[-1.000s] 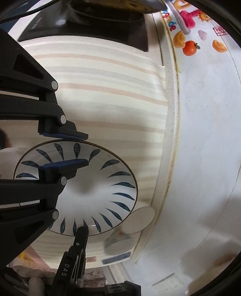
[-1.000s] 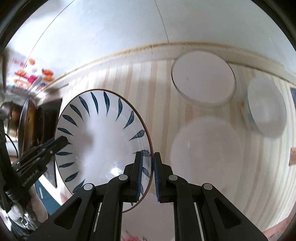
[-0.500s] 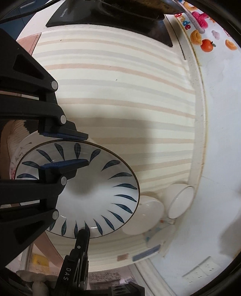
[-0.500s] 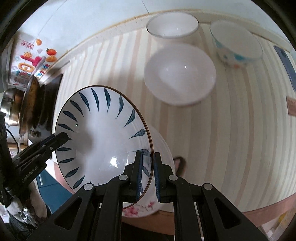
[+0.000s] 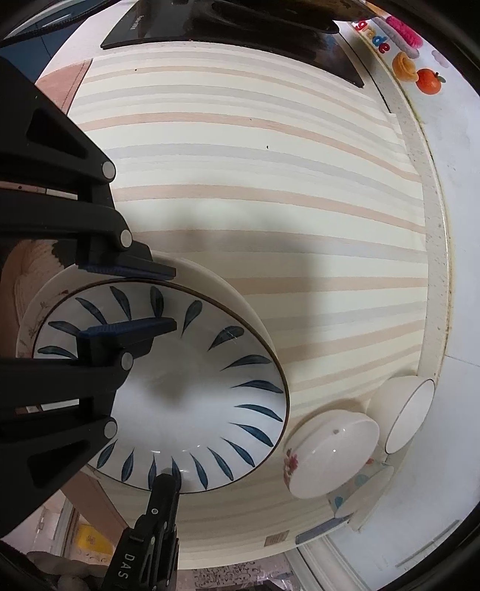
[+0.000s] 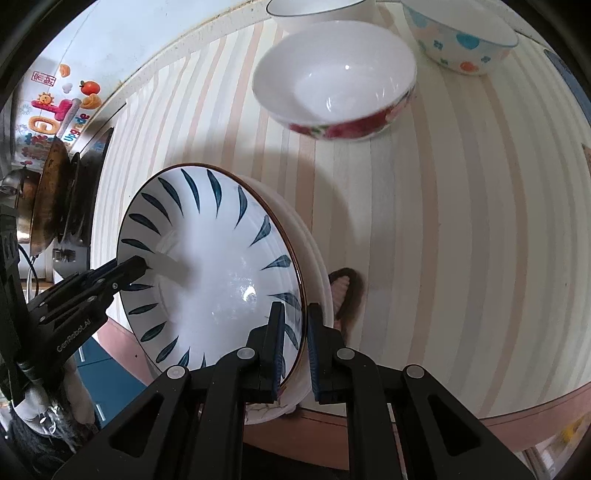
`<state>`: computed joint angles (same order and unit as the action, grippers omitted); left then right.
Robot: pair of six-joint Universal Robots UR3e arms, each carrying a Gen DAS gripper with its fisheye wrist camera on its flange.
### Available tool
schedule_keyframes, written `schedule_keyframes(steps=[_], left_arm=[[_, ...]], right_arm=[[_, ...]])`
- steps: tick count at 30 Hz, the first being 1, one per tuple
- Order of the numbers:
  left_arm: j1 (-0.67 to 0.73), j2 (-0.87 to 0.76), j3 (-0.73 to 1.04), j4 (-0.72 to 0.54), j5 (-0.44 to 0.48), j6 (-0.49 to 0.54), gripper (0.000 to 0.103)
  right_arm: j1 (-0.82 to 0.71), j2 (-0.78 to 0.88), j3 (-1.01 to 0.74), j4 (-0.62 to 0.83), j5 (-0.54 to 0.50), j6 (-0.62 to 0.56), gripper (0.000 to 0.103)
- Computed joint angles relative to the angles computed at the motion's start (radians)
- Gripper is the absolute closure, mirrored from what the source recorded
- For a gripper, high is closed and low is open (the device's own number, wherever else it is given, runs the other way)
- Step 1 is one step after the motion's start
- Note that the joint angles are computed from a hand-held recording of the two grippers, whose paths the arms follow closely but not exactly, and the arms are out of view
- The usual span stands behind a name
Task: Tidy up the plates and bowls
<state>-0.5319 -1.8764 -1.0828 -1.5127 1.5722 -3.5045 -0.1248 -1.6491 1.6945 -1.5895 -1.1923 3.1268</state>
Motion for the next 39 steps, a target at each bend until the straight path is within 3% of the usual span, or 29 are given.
schedule_keyframes(steps=[1, 12, 20, 31, 39], left_arm=[[0.001, -0.015, 0.033, -0.046, -0.002, 0.000, 0.085], [-0.054, -0.032, 0.034, -0.025, 0.081, -0.040, 0.082], [-0.039, -0.006, -0.017, -0.014, 0.040, -0.091, 0.081], [-0.066, 0.001, 0.034, -0.063, 0.088, -0.129, 0.082], [-0.149, 0.064, 0.224, -0.221, 0.111, -0.154, 0.082]], right_arm=[[0.003, 0.002, 0.003, -0.003, -0.001, -0.001, 0.090], [0.039, 0.040, -0.014, -0.057, 0.003, 0.034, 0.089], [0.005, 0.021, 0.002, -0.047, 0.033, 0.025, 0.087], [0.004, -0.002, -0.007, -0.028, 0.027, 0.024, 0.087], [0.068, -0.125, -0.116, 0.075, -0.039, 0.082, 0.086]])
